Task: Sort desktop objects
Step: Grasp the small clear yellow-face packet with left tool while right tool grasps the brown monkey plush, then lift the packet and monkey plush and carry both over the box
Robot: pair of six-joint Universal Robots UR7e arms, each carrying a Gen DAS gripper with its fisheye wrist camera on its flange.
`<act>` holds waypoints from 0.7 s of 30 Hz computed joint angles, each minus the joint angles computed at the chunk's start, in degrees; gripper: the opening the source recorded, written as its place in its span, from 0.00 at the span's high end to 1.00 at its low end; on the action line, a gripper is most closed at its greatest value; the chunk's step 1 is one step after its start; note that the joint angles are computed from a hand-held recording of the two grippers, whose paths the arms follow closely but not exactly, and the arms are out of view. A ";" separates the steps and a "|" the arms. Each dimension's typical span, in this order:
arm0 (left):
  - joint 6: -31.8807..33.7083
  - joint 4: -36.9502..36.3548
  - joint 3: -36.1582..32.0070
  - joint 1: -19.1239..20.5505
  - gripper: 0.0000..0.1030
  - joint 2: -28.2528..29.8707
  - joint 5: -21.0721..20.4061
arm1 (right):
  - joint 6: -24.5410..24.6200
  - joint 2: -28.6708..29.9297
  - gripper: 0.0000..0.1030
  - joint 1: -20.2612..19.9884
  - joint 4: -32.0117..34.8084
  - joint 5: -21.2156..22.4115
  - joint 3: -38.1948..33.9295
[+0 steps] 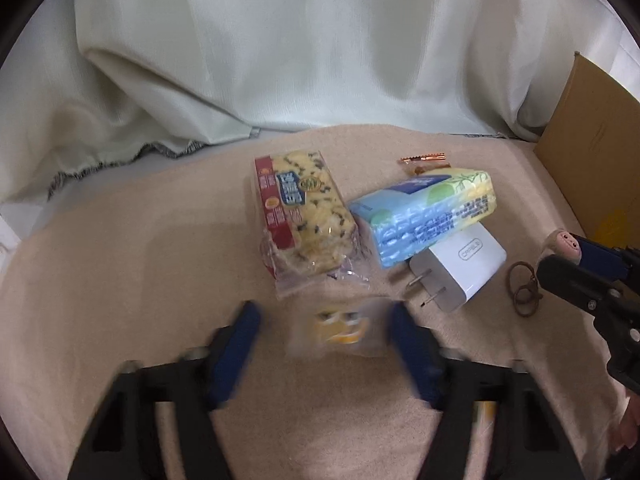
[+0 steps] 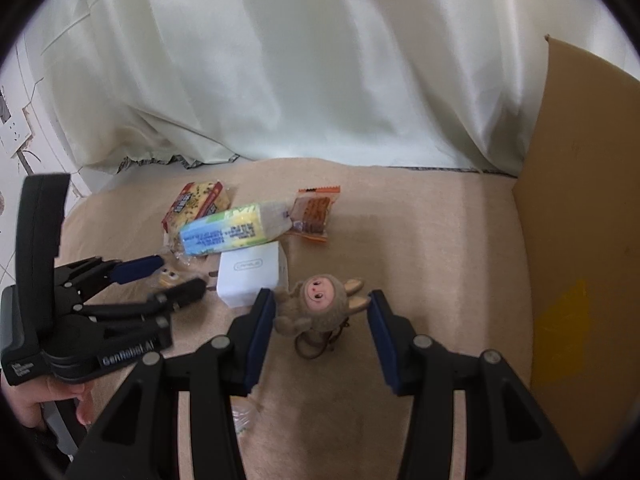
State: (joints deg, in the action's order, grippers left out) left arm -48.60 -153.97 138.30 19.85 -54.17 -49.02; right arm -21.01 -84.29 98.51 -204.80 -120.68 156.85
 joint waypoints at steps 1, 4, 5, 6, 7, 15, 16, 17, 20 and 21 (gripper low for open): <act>0.39 -0.85 0.16 0.18 0.59 -0.32 -0.49 | 0.07 0.10 0.50 -0.08 0.06 0.13 -0.04; 1.57 -3.73 0.87 0.42 0.78 -0.68 -1.46 | 0.35 0.21 0.50 -0.18 0.19 0.65 -0.04; 1.67 -3.97 0.98 0.42 0.81 -0.89 -1.69 | 0.33 0.11 0.49 -0.02 0.33 0.68 0.00; 1.83 -3.76 0.96 0.40 0.82 -1.05 -1.89 | 0.30 0.15 0.50 0.24 0.42 0.68 0.00; 2.02 -4.17 1.18 0.31 0.82 -1.36 -2.13 | 0.36 0.13 0.50 0.65 0.59 0.60 0.01; -1.12 -3.41 4.06 -2.41 0.82 -6.74 -2.86 | 2.52 -1.80 0.50 5.19 2.60 -0.78 0.06; -2.08 -2.33 4.54 -3.13 0.82 -7.89 -2.45 | 2.85 -2.26 0.50 5.98 3.09 -1.08 0.06; -2.89 -1.37 4.88 -3.67 0.82 -8.77 -2.11 | 3.13 -2.58 0.50 6.75 3.32 -1.40 0.06; -5.78 1.85 6.20 -5.65 0.82 -11.99 -1.13 | 4.43 -3.66 0.50 9.34 4.19 -2.50 0.14; -6.89 2.92 6.68 -6.43 0.82 -13.02 -0.67 | 4.86 -3.94 0.50 10.27 4.44 -2.85 0.21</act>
